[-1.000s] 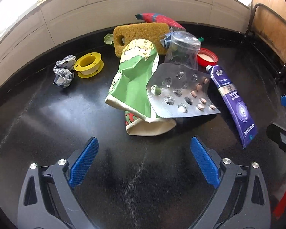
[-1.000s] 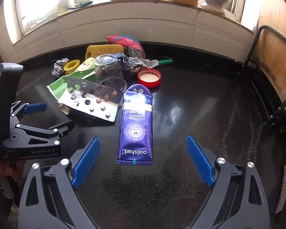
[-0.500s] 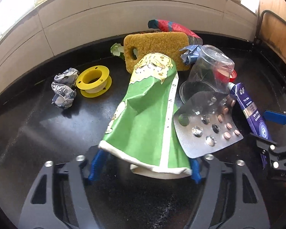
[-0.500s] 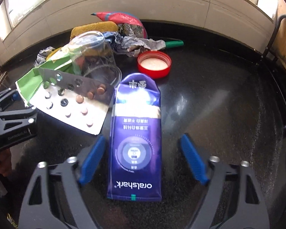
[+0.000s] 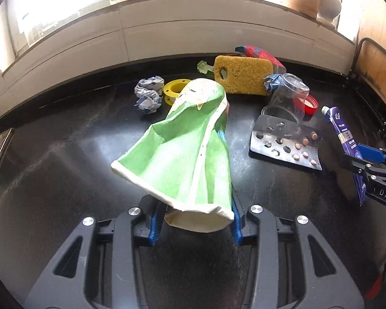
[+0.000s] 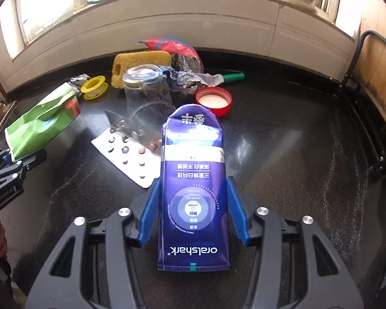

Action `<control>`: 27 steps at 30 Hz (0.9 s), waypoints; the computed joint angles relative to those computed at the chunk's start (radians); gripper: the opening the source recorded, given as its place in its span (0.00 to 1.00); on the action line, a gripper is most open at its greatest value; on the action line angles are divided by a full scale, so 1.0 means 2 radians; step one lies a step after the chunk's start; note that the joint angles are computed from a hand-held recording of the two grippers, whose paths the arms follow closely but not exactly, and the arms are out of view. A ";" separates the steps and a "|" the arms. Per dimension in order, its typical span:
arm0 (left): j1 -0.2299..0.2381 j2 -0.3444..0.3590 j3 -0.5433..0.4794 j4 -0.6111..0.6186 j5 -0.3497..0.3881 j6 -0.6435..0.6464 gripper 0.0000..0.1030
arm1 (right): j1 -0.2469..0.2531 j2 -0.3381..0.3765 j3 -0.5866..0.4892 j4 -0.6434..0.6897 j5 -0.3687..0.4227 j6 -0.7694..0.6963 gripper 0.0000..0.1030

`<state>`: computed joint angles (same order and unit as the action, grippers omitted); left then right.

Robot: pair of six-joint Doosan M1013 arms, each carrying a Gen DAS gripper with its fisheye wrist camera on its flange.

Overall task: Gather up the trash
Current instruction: 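Grasp the green-and-white wrapper with the left tool while the right tool grasps the purple toothpaste box, then carry both items over the black bin and open both tools to drop them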

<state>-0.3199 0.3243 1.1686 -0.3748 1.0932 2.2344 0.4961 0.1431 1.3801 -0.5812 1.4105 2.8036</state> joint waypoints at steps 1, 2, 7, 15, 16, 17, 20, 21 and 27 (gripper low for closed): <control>0.002 -0.004 0.003 0.003 0.000 -0.003 0.40 | 0.005 0.001 -0.005 -0.006 0.004 -0.001 0.49; 0.005 -0.010 0.008 0.005 0.000 -0.004 0.39 | 0.009 0.001 -0.007 -0.007 0.004 -0.002 0.49; 0.024 -0.044 0.042 -0.003 -0.005 0.010 0.39 | 0.035 0.007 -0.027 -0.020 0.010 -0.008 0.49; 0.083 -0.074 0.066 0.002 -0.007 -0.006 0.40 | 0.076 0.049 -0.091 -0.027 -0.017 -0.053 0.49; 0.091 -0.076 0.067 0.004 -0.008 -0.010 0.40 | 0.079 0.059 -0.104 -0.022 -0.024 -0.065 0.49; 0.104 -0.079 0.070 0.009 -0.013 -0.016 0.40 | 0.083 0.068 -0.116 -0.016 -0.034 -0.077 0.49; 0.140 -0.085 0.078 0.031 -0.023 -0.038 0.40 | 0.092 0.099 -0.161 0.008 -0.061 -0.120 0.49; 0.151 -0.086 0.079 0.039 -0.024 -0.048 0.40 | 0.096 0.114 -0.182 0.021 -0.072 -0.143 0.49; 0.229 -0.084 0.087 0.100 -0.025 -0.123 0.40 | 0.115 0.214 -0.333 0.129 -0.086 -0.288 0.49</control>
<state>0.1388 0.1558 1.3418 -0.1743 1.0441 1.9888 0.7254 0.5717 0.7131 -0.3228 1.2376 2.2285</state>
